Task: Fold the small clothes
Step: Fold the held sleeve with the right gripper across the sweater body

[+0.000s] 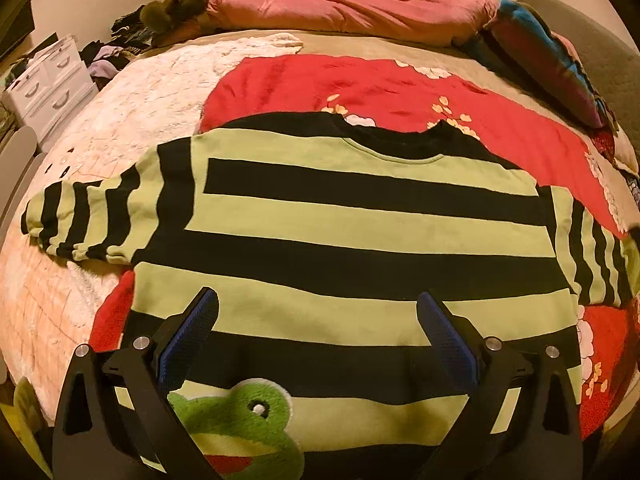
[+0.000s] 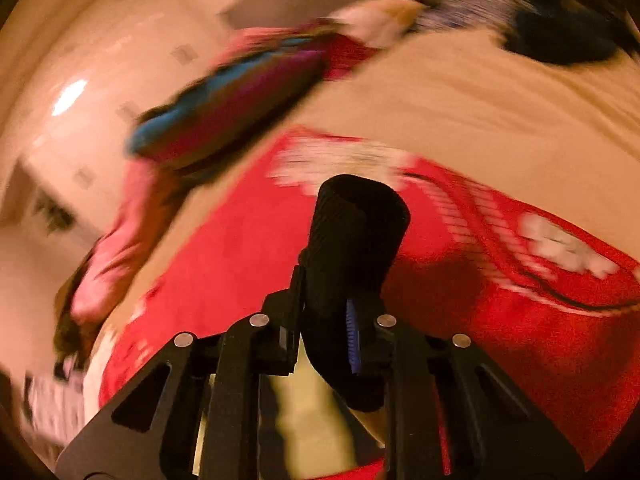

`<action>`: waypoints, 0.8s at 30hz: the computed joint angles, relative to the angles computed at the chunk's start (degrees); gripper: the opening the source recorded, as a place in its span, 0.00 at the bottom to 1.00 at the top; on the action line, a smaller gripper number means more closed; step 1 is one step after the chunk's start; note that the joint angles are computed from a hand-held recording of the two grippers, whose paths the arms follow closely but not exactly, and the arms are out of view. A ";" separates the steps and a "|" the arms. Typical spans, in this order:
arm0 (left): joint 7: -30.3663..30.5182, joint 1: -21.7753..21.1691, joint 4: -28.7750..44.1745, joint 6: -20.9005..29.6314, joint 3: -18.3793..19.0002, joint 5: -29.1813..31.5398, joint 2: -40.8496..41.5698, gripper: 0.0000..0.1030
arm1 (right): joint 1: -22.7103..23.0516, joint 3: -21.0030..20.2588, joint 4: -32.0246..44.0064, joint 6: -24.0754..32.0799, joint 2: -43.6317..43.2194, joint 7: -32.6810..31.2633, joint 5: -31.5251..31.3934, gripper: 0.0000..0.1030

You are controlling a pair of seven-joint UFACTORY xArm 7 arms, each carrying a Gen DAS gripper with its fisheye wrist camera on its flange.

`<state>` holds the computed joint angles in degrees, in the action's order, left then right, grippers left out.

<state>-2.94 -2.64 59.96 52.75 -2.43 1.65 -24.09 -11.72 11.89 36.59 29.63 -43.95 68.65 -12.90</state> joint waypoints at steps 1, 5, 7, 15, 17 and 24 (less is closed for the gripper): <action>0.06 0.04 0.00 -0.08 0.18 -0.10 -0.14 0.96 | 1.35 0.50 1.99 -1.68 2.15 -1.05 0.02 0.11; -0.08 0.73 0.36 0.26 0.99 -0.41 -0.32 0.96 | 7.10 3.41 11.48 -6.35 13.27 -5.09 0.06 0.11; -0.34 1.18 0.64 0.29 1.64 -1.08 -0.12 0.96 | 10.53 4.83 16.28 -8.56 19.29 -7.04 -0.09 0.11; -1.47 3.56 0.94 0.16 2.91 -0.74 0.75 0.96 | 22.95 10.52 35.42 -4.03 42.17 -12.02 -8.92 0.17; -1.46 3.86 0.62 0.35 3.19 -1.03 0.84 0.96 | 25.67 10.47 37.36 -3.43 45.43 -15.35 -7.34 0.27; -0.86 3.47 -0.03 1.01 3.84 -3.86 0.76 0.96 | 29.40 5.10 35.77 -4.27 41.34 -13.46 -12.99 0.62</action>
<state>-3.80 0.83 59.93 53.76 1.42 -2.21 -23.34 17.68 16.99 72.36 25.36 -2.61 55.19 -25.89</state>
